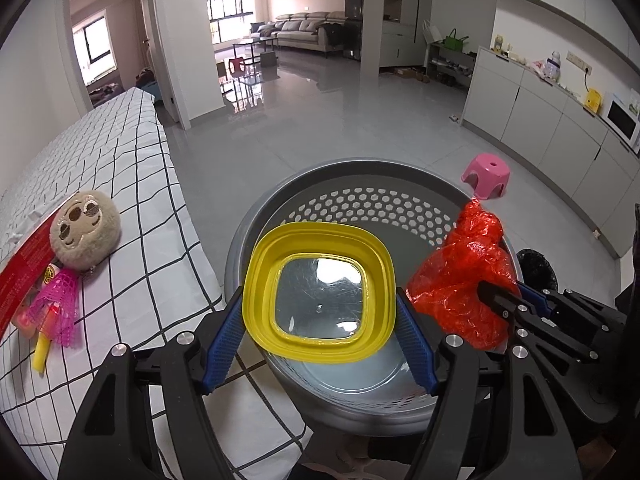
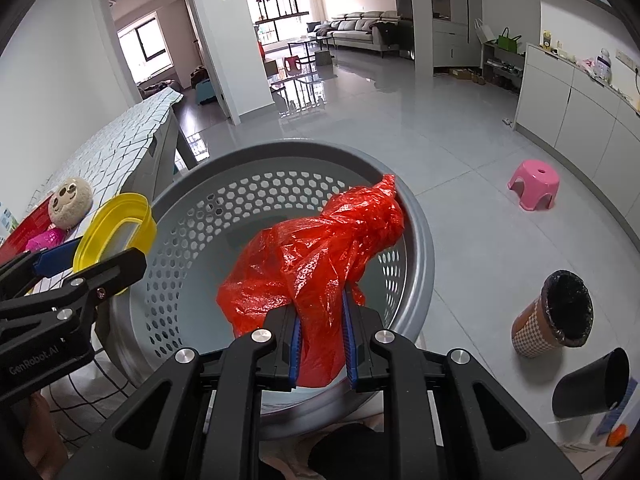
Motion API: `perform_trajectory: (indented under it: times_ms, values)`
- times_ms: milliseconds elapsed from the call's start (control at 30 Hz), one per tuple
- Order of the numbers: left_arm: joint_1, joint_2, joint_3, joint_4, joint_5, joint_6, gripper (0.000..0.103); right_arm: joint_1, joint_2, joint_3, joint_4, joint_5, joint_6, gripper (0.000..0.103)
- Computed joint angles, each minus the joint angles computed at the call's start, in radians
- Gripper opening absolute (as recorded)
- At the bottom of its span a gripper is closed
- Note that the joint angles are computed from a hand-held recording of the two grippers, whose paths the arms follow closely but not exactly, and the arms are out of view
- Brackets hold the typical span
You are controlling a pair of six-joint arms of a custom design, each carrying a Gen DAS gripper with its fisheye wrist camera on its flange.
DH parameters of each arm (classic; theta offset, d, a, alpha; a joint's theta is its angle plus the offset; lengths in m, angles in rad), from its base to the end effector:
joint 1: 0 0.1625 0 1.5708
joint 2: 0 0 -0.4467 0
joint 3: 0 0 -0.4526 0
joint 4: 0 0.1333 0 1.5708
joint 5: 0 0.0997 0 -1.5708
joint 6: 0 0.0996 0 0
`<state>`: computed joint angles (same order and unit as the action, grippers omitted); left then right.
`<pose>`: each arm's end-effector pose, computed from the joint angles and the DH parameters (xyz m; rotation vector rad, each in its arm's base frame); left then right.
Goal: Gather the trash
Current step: 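Open both tools to drop the lid and bag into the basket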
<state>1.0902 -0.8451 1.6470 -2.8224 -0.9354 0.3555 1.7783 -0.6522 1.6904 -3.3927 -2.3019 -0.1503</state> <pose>-0.1696 -0.7414 0.1425 0.8329 2.3324 -0.6145 0.2112 -0.6788 0.0616 0.0506 -2.2962 0.9619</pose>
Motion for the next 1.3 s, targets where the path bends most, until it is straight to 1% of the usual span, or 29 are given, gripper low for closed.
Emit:
perform_trajectory:
  times_ms: [167,200,267,333,367,500,767,833,1000,1100,1300]
  values:
    - [-0.001,0.001,0.005,-0.008,0.002,0.001,0.070,0.000,0.000,-0.003,-0.013,0.011,-0.009,0.017]
    - [0.000,0.001,0.004,-0.006,0.001,0.000,0.071,0.002,0.002,-0.007,-0.014,0.007,-0.012,0.019]
    - [0.001,0.000,0.003,-0.006,0.002,-0.004,0.076,0.005,0.004,-0.007,-0.027,0.002,-0.017,0.028]
    - [0.003,0.000,0.001,-0.009,0.001,-0.008,0.080,0.008,0.004,-0.002,-0.059,0.000,-0.028,0.048]
    - [0.003,0.000,0.002,-0.011,0.000,-0.009,0.081,0.010,0.002,0.002,-0.080,0.003,-0.035,0.051]
    - [0.000,0.000,0.003,-0.016,0.006,-0.007,0.083,0.009,-0.010,0.015,-0.104,0.013,-0.030,0.052]
    - [-0.001,-0.003,0.006,-0.011,0.006,-0.020,0.084,0.005,-0.017,0.033,-0.105,0.022,-0.002,0.052]
    - [-0.001,-0.007,0.009,-0.009,0.007,-0.023,0.084,0.005,-0.018,0.037,-0.113,0.025,0.003,0.055]
    - [0.002,-0.017,0.015,-0.013,0.003,-0.023,0.084,0.006,-0.017,0.039,-0.113,0.026,0.020,0.057]
    - [0.004,-0.024,0.019,-0.015,0.004,-0.025,0.084,0.009,-0.016,0.043,-0.120,0.025,0.024,0.061]
    - [0.005,-0.041,0.031,-0.030,0.004,-0.021,0.084,0.025,-0.011,0.047,-0.138,0.017,0.025,0.063]
